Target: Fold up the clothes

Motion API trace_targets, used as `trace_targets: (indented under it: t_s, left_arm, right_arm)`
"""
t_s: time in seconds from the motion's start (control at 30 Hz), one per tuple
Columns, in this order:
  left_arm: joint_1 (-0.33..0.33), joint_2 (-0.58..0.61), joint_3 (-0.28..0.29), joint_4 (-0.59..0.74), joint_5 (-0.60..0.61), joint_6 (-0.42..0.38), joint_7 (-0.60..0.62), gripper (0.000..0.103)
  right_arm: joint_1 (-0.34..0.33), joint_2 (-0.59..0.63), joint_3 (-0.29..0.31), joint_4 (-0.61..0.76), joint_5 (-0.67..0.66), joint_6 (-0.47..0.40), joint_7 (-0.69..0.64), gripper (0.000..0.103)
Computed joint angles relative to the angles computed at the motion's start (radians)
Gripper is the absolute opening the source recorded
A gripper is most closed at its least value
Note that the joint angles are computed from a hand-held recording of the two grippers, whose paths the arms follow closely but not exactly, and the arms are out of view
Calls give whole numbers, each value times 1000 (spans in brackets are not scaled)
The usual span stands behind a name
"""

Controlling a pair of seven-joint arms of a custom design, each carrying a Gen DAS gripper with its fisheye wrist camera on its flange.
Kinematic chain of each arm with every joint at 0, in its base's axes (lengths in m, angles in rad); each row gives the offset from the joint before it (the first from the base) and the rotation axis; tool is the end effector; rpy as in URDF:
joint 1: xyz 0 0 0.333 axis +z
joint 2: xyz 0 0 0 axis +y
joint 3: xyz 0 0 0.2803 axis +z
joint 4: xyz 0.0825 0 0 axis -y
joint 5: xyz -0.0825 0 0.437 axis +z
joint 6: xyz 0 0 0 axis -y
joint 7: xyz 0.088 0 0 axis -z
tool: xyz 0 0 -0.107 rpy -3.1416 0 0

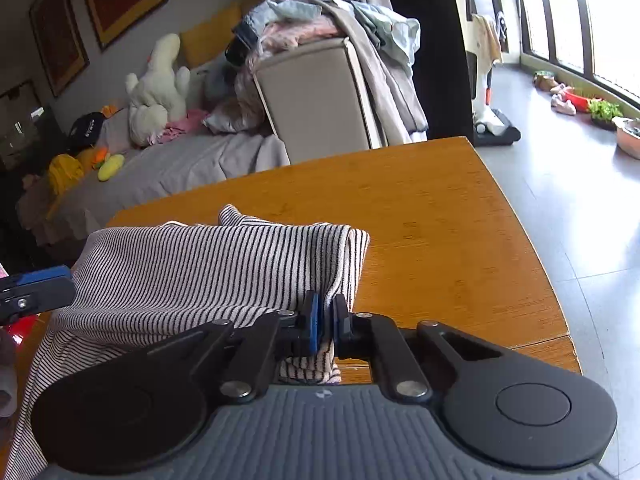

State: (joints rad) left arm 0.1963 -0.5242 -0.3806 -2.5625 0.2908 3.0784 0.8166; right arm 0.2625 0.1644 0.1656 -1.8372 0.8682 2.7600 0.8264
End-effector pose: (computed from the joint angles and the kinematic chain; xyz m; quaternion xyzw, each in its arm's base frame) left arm 0.4871 -0.1210 0.4895 -0.6835 0.5403 -0.3852 0.3042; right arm 0.6428 0.2528 0.4585 -0.7603 0.4694 -0.0927 0.4394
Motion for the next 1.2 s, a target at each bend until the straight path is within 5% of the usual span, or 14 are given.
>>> trace_targets:
  t_s: [0.07, 0.13, 0.27, 0.37, 0.43, 0.7, 1.2]
  left_arm:
    - [6, 55, 3, 33, -2, -38, -2, 103]
    - [51, 77, -38, 47, 57, -60, -28, 103]
    - [139, 56, -130, 40, 201, -56, -112, 103]
    - [106, 66, -92, 41, 219, -58, -126, 103]
    - [89, 66, -73, 39, 227, -58, -131, 103]
    - [58, 80, -37, 42, 242, -56, -144, 103]
    - [106, 108, -58, 73, 335, -44, -256, 103]
  right_arm:
    - [10, -12, -4, -10, -35, 24, 18, 14]
    - [24, -27, -1, -27, -74, 87, 14, 32]
    - [-6, -48, 52, 5, 302, 77, -289, 83]
    - [1, -25, 31, 44, 457, -57, -335, 103]
    - [24, 19, 15, 65, 382, -74, -230, 103]
    - [14, 102, 36, 124, 343, -40, -245, 103]
    - [-9, 134, 83, 151, 249, 7, -229, 103]
